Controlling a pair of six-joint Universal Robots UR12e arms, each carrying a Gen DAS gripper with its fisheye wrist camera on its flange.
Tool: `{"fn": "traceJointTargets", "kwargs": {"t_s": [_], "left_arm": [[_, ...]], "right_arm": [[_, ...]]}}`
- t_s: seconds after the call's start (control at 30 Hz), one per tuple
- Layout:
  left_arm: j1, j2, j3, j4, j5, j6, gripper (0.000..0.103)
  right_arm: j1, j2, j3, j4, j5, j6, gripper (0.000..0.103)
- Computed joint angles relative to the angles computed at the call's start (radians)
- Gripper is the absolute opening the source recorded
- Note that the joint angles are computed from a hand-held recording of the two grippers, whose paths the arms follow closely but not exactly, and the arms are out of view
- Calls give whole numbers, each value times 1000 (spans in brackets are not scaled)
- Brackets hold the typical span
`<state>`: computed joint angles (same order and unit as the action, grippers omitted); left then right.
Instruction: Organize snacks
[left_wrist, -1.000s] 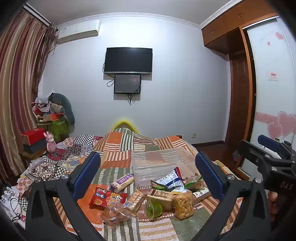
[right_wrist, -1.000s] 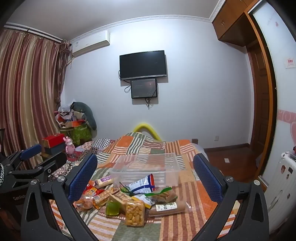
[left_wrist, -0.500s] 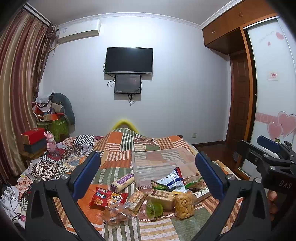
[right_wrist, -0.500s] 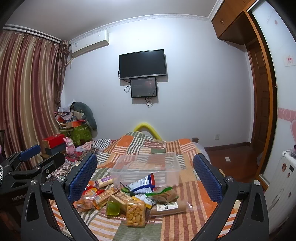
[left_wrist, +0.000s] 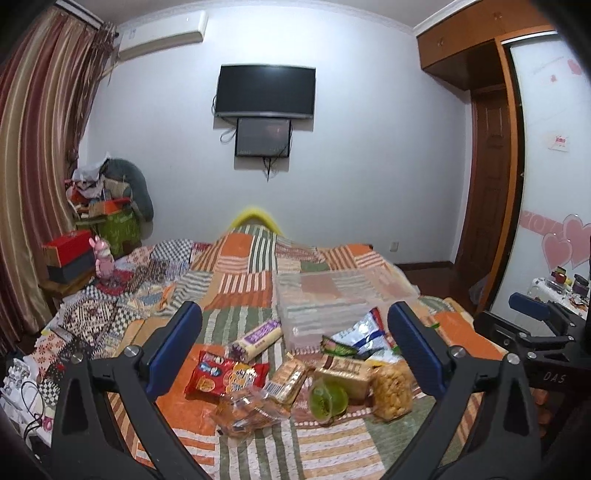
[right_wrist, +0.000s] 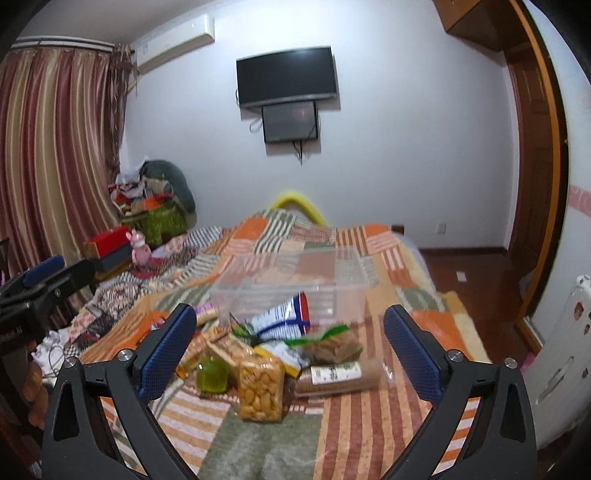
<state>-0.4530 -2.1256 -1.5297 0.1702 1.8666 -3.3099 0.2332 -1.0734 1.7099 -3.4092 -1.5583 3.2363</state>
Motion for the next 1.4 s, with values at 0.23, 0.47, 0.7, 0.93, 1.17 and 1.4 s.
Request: {"fn": "traceJointTargets", "kwargs": {"t_s": [0.23,0.47,0.7,0.93,1.17,1.4], "left_arm": [[28,-12,26,-148,-34,-23,83],[62,-30,63,-303,-107,-18,65],[86,-55,103,-471,-178,16,39],[89,-72,115,-527,-206,53,30],[92,-101,156,-602,-269,54,30],[90,-124,188,-621,-294,80,30]], "right_arm": [[-15,10,-14,94,55,8,79],[-23,21,-29,162,109,0,69],[-24,39,-52,234,137,-7,60],[-27,61,-78,297,169,-12,56],[-19,79,-102,343,190,-32,56],[-14,95,-129,401,200,-37,56]]}}
